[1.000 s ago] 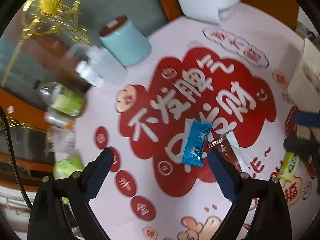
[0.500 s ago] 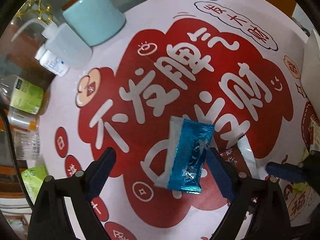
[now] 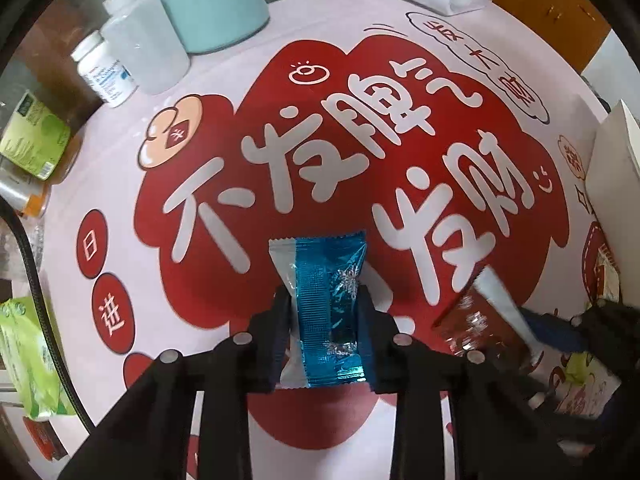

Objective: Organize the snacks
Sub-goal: 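Carry both candies over the white tray and open both tools to drop them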

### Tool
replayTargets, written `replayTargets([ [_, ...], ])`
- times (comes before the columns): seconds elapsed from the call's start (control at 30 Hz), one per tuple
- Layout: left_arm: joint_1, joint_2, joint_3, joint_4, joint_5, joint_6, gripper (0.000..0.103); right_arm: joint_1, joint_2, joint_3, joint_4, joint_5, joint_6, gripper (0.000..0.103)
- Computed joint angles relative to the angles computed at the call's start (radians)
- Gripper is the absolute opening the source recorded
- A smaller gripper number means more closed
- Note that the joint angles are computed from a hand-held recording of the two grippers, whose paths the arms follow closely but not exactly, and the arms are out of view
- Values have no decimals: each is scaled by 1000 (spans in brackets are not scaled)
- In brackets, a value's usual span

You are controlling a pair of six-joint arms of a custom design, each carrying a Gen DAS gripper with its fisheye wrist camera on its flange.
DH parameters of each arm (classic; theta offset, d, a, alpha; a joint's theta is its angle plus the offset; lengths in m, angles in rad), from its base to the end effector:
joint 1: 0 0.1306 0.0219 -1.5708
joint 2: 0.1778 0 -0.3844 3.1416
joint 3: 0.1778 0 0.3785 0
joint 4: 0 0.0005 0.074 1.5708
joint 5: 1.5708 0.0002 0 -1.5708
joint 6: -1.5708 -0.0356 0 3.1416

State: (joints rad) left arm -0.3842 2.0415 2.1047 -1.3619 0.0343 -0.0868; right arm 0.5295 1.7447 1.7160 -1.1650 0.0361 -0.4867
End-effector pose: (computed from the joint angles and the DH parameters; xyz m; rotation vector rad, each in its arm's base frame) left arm 0.6122 -0.2494 0.3553 0.6776 2.7947 -0.1071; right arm 0.4953 0.2878 0.3787 -0.0500 2.7864 0.2147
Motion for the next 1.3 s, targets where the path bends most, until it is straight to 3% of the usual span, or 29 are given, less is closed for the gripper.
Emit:
replayTargets([
  [0.27,-56,-194,-193,73,-17,101,26,-18,-169,-105,90,-4,-19,26],
  [0.5,-169,-326,-207,26,-121,193,26,-22,-307,-168,119,0,-11,26],
  [0.67,-248,-376,-189,-3,-152,268,26,-23,-415,-234,120,6,10,26],
  [0.93,-371,-369,-114,-59,-201,406,26,-88,-565,-316,91,-26,60,26],
  [1.13,-478,-310,3,-111,-285,491,26,-195,-663,-353,36,-55,145,26],
  [1.3,-548,-217,162,-150,-311,556,26,-327,-718,-377,-10,-95,230,26],
])
